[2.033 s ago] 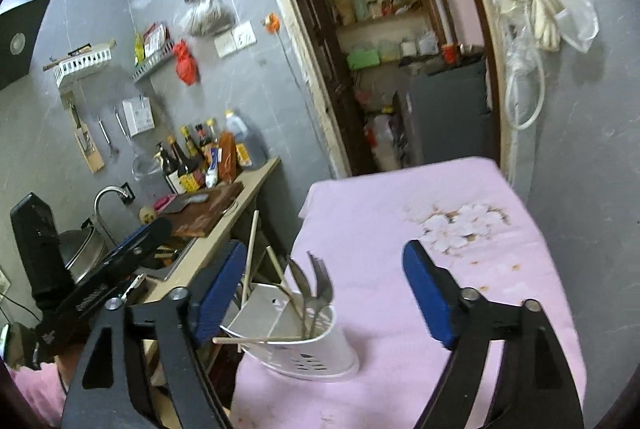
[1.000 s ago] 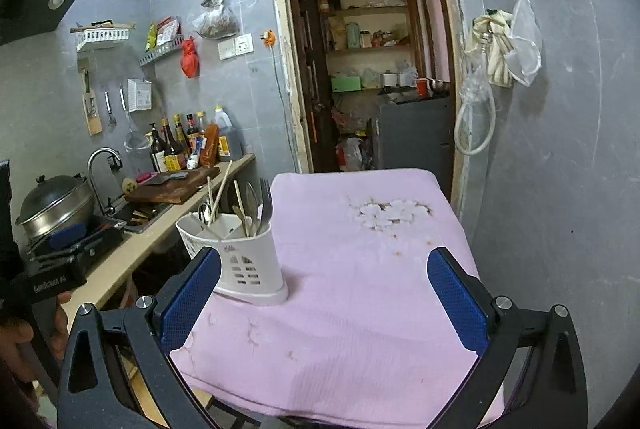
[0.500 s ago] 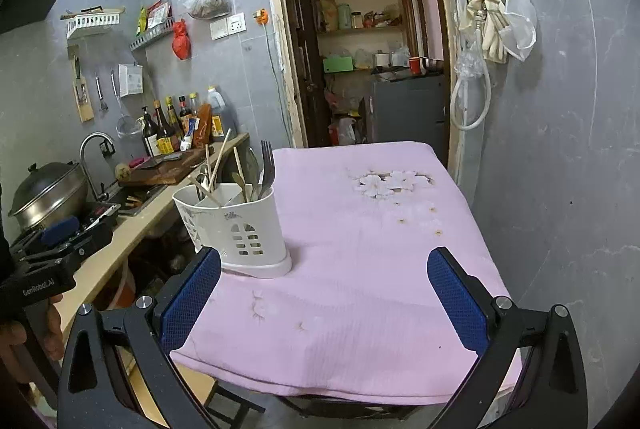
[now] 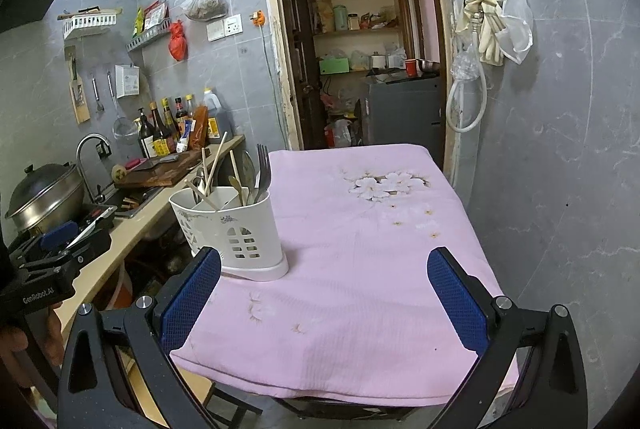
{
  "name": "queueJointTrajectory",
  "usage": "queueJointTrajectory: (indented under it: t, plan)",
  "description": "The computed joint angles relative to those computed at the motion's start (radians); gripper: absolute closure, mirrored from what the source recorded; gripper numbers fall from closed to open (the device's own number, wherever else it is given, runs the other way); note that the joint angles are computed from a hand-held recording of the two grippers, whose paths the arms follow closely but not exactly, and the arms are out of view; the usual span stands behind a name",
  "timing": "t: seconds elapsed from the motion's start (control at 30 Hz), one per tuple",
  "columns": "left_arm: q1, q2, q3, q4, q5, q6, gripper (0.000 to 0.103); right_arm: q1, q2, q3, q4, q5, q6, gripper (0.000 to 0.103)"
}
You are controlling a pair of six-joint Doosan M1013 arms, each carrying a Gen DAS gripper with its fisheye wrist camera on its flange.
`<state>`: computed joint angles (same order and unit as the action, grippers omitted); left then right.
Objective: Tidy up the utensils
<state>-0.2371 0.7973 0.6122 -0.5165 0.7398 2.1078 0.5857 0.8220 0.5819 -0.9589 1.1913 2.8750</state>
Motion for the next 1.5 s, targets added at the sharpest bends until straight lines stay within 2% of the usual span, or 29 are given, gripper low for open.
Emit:
queueJointTrajectory:
  t: [1.27,1.5]
  plan:
    - [0.002,-0.001,0.004,-0.005,-0.001,-0.001,0.000,-0.001,0.012,-0.029,0.013,0.007,-0.026,0.001]
    - [-0.006,-0.002,0.009,0.042,-0.006,-0.066,0.000,-0.001,0.020,-0.042,0.025,0.016,-0.041,0.001]
